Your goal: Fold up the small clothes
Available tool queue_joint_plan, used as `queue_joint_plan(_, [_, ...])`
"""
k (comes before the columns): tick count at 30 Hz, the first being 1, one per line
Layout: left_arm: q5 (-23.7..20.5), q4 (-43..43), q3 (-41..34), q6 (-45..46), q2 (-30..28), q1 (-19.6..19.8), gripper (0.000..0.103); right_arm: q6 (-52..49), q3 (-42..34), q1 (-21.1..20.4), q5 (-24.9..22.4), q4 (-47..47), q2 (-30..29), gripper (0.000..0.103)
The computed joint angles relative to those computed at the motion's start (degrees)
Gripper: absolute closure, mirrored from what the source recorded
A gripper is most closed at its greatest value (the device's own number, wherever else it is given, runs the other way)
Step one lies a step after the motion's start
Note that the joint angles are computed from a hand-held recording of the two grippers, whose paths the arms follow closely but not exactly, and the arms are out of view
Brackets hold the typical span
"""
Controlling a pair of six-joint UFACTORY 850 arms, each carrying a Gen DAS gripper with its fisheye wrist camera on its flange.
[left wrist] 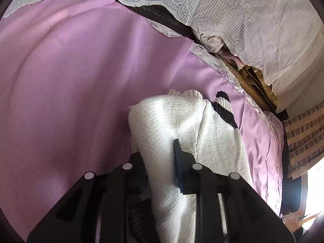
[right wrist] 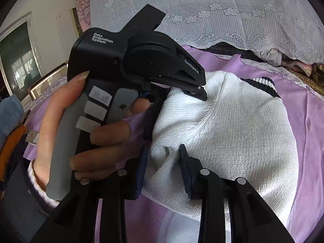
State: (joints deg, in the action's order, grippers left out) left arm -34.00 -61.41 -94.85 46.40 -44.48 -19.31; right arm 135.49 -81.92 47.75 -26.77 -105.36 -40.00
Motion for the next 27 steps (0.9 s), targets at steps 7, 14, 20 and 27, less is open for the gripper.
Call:
queue_joint_plan(7, [-0.93, -15.60, 8.48, 14.25, 7.51, 2.67, 0.066, 17.21, 8.56, -0.91, -0.42, -15.84, 7.42, 0.062])
queue_joint_plan(14, [-4.32, -16.51, 11.75, 20.06, 11.48, 0.37, 0.037, 31.05, 15.55, -3.95, -2.33, -20.85, 11.97, 0.071])
queue_joint_plan(20, [5.34, -5.94, 11.31, 14.40, 8.05, -4.07, 0.037, 18.14, 13.50, -2.00, -1.06, -10.32, 7.82, 0.072])
queue_joint_plan(27, [4.72, -14.64, 16.99, 20.79, 12.19, -2.63, 0.038, 28.40, 17.91, -2.01, 0.02, -18.99, 11.18, 0.072])
